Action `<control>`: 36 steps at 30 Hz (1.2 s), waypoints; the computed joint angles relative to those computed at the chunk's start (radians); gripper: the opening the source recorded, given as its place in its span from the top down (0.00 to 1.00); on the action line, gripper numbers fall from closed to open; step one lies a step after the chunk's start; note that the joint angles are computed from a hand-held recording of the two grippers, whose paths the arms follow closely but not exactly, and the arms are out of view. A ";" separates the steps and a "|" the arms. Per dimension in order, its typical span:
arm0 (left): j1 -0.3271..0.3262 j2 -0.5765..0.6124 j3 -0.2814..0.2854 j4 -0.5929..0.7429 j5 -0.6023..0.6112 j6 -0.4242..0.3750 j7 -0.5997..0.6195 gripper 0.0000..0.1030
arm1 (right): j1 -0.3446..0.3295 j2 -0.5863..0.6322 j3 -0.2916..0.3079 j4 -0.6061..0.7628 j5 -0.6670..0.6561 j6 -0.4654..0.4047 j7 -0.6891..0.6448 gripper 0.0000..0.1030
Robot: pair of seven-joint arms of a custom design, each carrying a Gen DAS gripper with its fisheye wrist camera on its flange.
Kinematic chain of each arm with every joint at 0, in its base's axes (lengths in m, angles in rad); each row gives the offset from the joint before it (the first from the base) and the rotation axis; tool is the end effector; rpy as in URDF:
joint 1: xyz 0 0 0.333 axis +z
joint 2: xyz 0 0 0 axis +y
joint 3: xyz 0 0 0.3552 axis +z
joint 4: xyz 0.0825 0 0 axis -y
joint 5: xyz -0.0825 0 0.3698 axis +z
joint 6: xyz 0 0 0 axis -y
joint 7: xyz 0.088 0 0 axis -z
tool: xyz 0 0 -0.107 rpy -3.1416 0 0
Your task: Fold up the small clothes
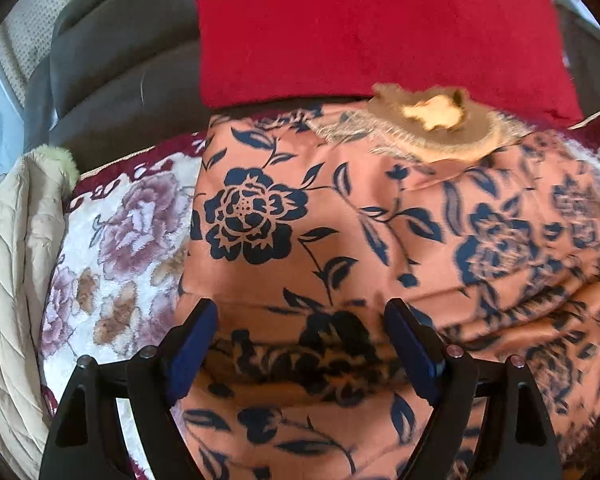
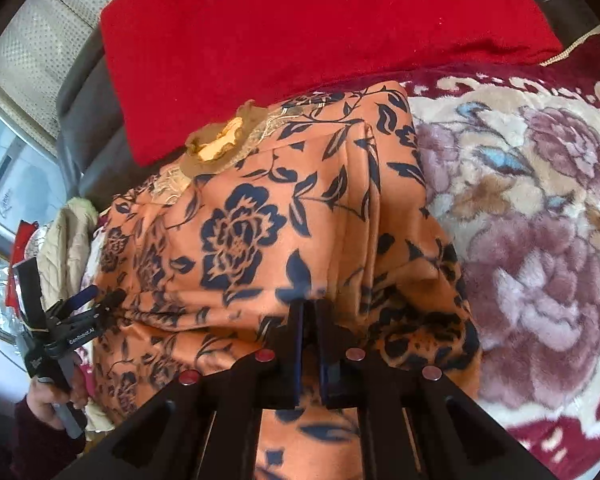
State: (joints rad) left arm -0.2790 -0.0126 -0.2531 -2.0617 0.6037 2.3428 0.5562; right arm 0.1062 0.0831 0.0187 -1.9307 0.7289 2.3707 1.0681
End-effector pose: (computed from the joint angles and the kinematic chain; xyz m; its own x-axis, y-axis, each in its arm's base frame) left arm 0.4874 -0.2775 0.5175 0.1491 -0.9820 -0.1159 -0.8489 -0.0670 -0.5243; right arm 0.5966 0.0822 0.5293 0.2723 -0.8559 -0.4397 -0.8907 -0.0513 -0.4517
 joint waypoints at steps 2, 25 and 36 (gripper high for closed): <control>-0.001 -0.051 -0.003 -0.046 -0.009 0.030 0.007 0.17 | -0.009 -0.029 -0.006 -0.020 0.019 -0.015 -0.029 0.91; -0.043 -0.656 -0.048 -0.704 -0.585 0.148 0.145 0.17 | -0.077 -0.335 -0.181 -0.429 0.132 -0.250 -0.243 0.91; -0.101 -0.565 -0.037 -0.731 -0.651 0.206 0.195 0.17 | -0.120 -0.344 -0.210 -0.477 0.178 -0.346 -0.253 0.24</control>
